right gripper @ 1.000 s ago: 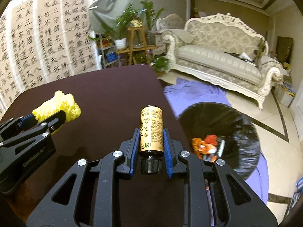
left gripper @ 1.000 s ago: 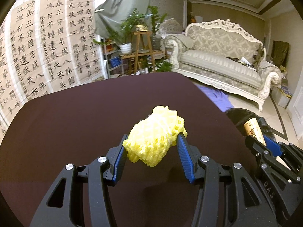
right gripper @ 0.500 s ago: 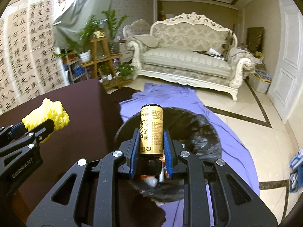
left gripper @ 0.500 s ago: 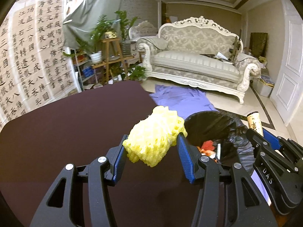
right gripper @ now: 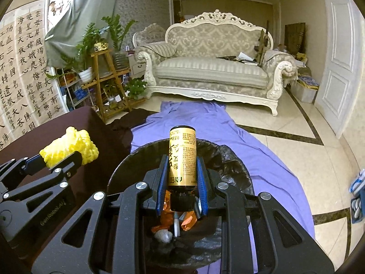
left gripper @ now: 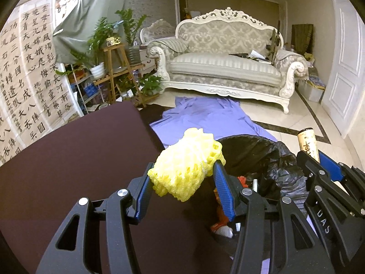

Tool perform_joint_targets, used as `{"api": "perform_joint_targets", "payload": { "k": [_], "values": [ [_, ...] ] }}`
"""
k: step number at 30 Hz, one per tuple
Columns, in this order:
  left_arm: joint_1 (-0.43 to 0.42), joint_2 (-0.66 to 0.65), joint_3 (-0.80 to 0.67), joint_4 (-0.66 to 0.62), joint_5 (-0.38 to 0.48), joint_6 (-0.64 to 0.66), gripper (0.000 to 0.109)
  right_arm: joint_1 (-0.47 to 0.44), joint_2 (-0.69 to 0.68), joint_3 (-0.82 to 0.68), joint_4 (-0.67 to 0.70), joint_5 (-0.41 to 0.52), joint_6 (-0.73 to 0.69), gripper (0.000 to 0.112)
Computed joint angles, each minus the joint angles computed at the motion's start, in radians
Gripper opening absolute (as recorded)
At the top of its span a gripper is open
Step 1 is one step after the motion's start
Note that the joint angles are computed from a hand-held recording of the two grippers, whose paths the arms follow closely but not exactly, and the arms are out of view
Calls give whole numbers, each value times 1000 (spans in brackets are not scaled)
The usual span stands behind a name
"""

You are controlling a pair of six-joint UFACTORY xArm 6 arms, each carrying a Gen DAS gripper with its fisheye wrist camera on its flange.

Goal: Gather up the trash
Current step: 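Open both tools to drop the net and bottle into the bin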

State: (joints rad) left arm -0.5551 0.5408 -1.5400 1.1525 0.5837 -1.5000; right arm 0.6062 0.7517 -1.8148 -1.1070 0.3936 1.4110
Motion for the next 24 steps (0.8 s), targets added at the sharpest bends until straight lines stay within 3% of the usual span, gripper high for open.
{"api": "perform_joint_targets", "payload": {
  "k": [4, 7, 9, 17, 24],
  "values": [
    [-3, 48, -61, -50, 13, 62, 58, -11, 26, -27, 31, 5, -29, 26],
    [1, 65, -82, -74, 18, 91, 66, -11, 29, -32, 13, 23, -10, 42],
    [3, 68, -85, -78, 14, 96, 73, -10, 27, -32, 10, 34, -9, 42],
    [4, 71, -87, -86, 12, 97, 80, -3, -17, 17, -45, 63, 52, 52],
    [0, 0, 19, -26, -7, 4, 81, -1, -39, 43, -52, 65, 61, 56]
  ]
}}
